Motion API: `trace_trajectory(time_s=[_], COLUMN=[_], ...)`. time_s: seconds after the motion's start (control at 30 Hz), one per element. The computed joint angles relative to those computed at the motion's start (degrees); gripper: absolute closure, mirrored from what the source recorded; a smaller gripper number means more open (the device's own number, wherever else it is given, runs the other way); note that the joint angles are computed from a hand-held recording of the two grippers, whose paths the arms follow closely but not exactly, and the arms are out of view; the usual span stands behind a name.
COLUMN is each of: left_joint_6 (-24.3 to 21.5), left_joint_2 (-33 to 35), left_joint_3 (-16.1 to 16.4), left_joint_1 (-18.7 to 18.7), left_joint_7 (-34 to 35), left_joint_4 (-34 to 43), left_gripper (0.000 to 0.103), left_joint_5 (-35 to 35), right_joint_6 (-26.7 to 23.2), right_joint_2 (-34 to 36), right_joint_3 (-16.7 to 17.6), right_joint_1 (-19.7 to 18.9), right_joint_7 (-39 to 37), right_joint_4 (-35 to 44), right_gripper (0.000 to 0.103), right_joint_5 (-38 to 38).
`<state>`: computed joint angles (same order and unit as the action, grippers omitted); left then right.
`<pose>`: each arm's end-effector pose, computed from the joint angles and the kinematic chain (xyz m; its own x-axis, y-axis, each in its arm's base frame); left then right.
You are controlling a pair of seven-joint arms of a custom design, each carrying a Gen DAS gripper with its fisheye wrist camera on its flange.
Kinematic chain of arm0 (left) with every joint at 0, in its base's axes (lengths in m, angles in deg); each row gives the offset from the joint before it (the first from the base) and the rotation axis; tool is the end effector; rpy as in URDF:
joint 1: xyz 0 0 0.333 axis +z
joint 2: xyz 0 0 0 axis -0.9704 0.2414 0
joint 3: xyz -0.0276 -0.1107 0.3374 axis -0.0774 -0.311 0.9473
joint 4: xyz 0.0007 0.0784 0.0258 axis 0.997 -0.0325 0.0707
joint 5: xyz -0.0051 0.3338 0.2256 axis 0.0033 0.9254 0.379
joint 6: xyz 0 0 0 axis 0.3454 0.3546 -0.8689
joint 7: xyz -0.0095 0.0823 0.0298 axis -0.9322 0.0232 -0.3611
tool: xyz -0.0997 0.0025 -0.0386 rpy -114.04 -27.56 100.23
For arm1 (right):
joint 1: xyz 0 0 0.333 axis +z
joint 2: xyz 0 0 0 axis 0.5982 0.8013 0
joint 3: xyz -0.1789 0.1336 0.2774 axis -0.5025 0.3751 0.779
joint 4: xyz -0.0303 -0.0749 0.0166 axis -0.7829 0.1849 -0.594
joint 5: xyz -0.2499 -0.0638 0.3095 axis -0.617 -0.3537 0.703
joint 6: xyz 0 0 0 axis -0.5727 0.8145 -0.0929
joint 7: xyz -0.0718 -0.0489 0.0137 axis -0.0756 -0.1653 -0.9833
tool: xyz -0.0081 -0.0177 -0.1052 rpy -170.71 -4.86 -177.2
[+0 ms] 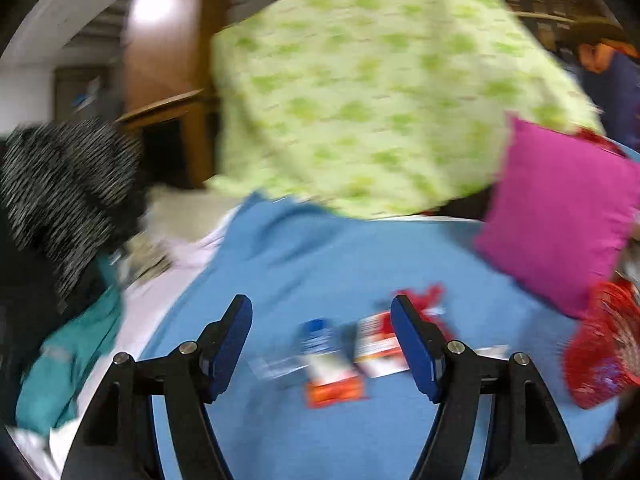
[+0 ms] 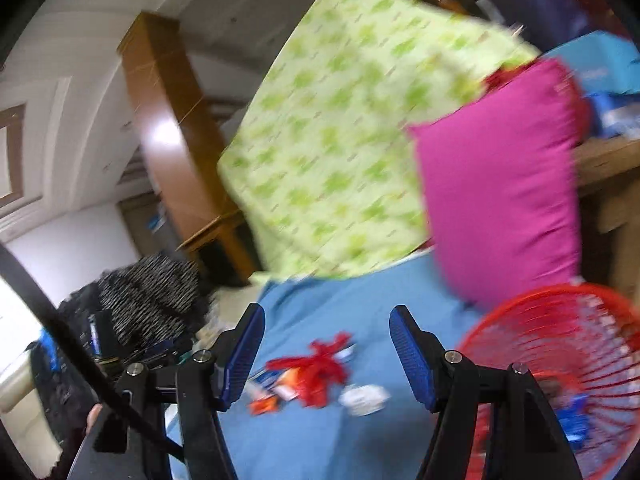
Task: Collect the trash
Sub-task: 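Bring both open tools back over the blanket, then grasp toothpaste box with left tool while right tool grasps white crumpled ball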
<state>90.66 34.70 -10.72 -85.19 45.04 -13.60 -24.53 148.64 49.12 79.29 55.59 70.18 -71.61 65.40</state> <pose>0.6816 -0.1468 0.5510 -0.0216 -0.9997 0.0086 -0.4903 0.0031 -0.8716 0.5848 0.2491 0.5658 0.2168 -0.8730 -0.4368 -0.3531 0.3471 -0.8688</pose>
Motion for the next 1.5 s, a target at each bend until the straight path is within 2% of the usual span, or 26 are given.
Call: trace_trajectory(time_s=[0.1,0.17,0.2,0.23,0.3,0.37,0.43,0.53,0.63,0.67,0.8,0.87,0.93,0.97,1.0,1.07,1.2,1.27,1.33,1.37,1.43,1.5], left_joint_6=[-1.5,-1.8,-2.1,-1.9,-1.6,-1.9,-1.5,-0.1,-1.0,-0.9,-3.4,-5.2,-7.0,-8.1,-9.4,-11.2,-10.7,-10.5,-11.4,-11.6,-10.9,-9.9], left_joint_2=[1.2,2.4,3.5,4.2,6.3,8.3,10.4,13.1,16.0,16.8,19.8,21.4,22.6,23.4,24.1,25.2,25.8,26.1,26.6,26.9,26.4,25.4], left_joint_3=[-0.7,-1.2,-2.5,-3.7,-6.6,-8.9,-10.3,-10.2,-13.0,-12.5,-11.7,-12.6,-13.4,-13.7,-13.9,-14.6,-14.4,-14.1,-15.9,-18.1,-17.8,-17.1], left_joint_1=[2.6,3.5,4.5,5.4,7.5,8.9,9.3,8.4,9.2,8.4,6.6,7.0,7.5,7.6,7.6,8.0,7.7,7.5,8.8,10.3,10.3,9.9], left_joint_7=[0.3,1.3,3.1,4.9,9.2,13.2,16.0,18.7,23.4,24.2,27.7,29.4,30.8,31.4,32.0,33.4,35.0,35.6,37.7,39.4,39.7,39.8], left_joint_4=[-0.9,-1.1,-0.8,-0.9,-0.4,0.8,2.5,4.8,8.7,9.8,14.5,16.6,18.3,19.4,20.6,22.1,22.8,23.0,23.5,23.5,22.6,21.2], left_gripper=[0.030,0.030,0.030,0.030,0.030,0.030,0.030,0.030,0.030,0.030,0.030,0.030,0.030,0.030,0.030,0.030,0.030,0.036,0.062,0.061,0.063,0.064], left_joint_5=[-4.7,-7.1,-9.4,-11.7,-17.1,-21.5,-24.5,-26.7,-30.2,-30.5,-32.0,-33.8,-35.6,-36.5,-37.3,-39.0,-40.7,-40.9,-42.3,-44.0,-45.1,-45.3], right_joint_6=[-5.1,-8.8,-10.5,-12.6,-16.7,-19.1,-21.9,-25.3,-27.2,-28.0,-33.1,-35.3,-38.2,-39.3,-40.9,-43.4,-45.0,-44.6,-44.6,-44.4,-42.6,-41.0], right_joint_2=[4.9,8.7,10.6,12.6,15.9,17.9,19.9,22.1,24.1,24.8,28.0,29.2,30.6,31.2,31.9,33.2,34.4,34.5,34.3,34.1,33.1,31.9], right_joint_3=[2.5,6.2,8.3,8.5,4.5,3.5,4.5,1.9,0.2,-0.5,-6.5,-7.2,-10.4,-10.7,-10.7,-10.9,-10.8,-11.4,-12.4,-12.8,-13.6,-14.9], right_joint_1=[-1.6,-4.5,-6.2,-6.2,-2.6,-1.9,-3.1,-1.6,-0.5,-0.1,3.7,4.0,6.2,6.2,6.1,6.1,6.1,6.5,7.5,7.8,8.5,9.7], right_joint_7=[2.1,3.4,3.7,3.5,3.4,3.1,2.2,2.1,2.5,3.0,7.8,9.4,13.3,14.4,15.3,17.0,18.3,19.0,20.2,20.6,21.3,22.2], right_joint_4=[5.8,9.6,11.4,13.6,17.4,19.2,21.1,24.3,27.0,27.9,32.8,34.7,37.0,37.9,39.2,41.3,43.2,43.3,42.9,42.6,40.9,39.2], right_gripper=[0.034,0.034,0.034,0.034,0.034,0.034,0.035,0.035,0.035,0.035,0.035,0.035,0.036,0.036,0.037,0.046,0.060,0.065,0.071,0.073,0.082,0.083], right_joint_5=[-3.4,-4.8,-5.2,-4.5,-2.2,-0.3,1.8,3.7,5.2,5.6,3.6,2.7,0.1,-0.7,-1.3,-2.9,-5.7,-7.1,-8.8,-9.5,-11.0,-12.6])
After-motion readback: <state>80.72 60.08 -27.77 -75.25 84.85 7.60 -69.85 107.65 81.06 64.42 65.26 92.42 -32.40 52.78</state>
